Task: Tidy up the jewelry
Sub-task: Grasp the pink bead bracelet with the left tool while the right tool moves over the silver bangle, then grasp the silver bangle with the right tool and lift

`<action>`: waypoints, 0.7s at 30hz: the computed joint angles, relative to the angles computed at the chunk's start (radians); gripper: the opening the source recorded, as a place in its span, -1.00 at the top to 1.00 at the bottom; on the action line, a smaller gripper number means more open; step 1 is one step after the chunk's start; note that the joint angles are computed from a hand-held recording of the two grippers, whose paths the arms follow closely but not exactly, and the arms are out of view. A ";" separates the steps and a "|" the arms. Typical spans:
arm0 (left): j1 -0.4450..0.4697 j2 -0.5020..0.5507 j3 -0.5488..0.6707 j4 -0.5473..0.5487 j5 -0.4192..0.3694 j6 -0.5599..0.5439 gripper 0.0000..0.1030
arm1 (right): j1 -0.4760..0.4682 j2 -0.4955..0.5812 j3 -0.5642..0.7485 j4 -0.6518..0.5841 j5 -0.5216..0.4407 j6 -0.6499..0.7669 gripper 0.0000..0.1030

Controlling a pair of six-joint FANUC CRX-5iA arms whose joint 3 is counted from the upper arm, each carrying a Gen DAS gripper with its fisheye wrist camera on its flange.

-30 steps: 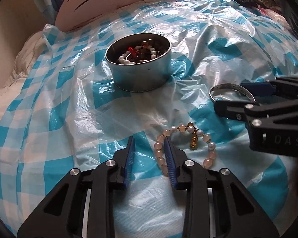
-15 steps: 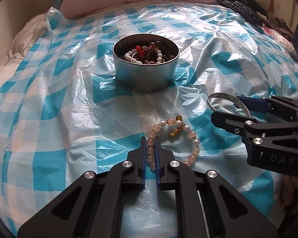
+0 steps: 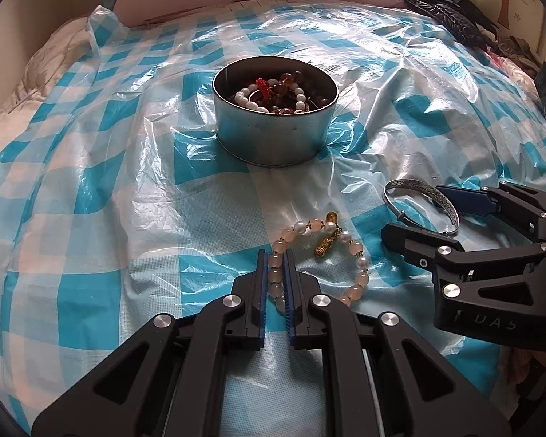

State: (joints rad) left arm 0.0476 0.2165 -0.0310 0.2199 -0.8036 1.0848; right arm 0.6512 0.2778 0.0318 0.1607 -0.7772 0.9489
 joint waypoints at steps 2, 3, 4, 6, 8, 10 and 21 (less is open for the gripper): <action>-0.004 -0.001 0.001 -0.009 0.002 0.003 0.82 | 0.000 -0.001 -0.001 0.001 0.001 -0.001 -0.31; -0.006 -0.001 0.002 -0.013 0.003 0.004 0.81 | 0.001 0.000 -0.001 0.002 0.000 -0.001 -0.31; -0.007 -0.001 0.002 -0.016 0.003 0.005 0.80 | 0.001 0.000 -0.001 0.002 0.000 -0.001 -0.31; -0.009 0.000 0.003 -0.019 0.004 0.006 0.76 | 0.001 0.000 0.000 0.002 -0.001 -0.001 -0.32; -0.009 0.000 0.004 -0.020 0.004 0.007 0.71 | 0.001 0.000 -0.001 0.002 0.000 -0.001 -0.32; -0.009 -0.001 0.003 -0.019 0.005 0.006 0.63 | 0.000 0.000 -0.001 0.002 0.000 0.001 -0.33; -0.017 -0.007 -0.005 -0.023 0.015 -0.032 0.86 | -0.002 -0.004 -0.004 -0.011 0.008 0.014 -0.15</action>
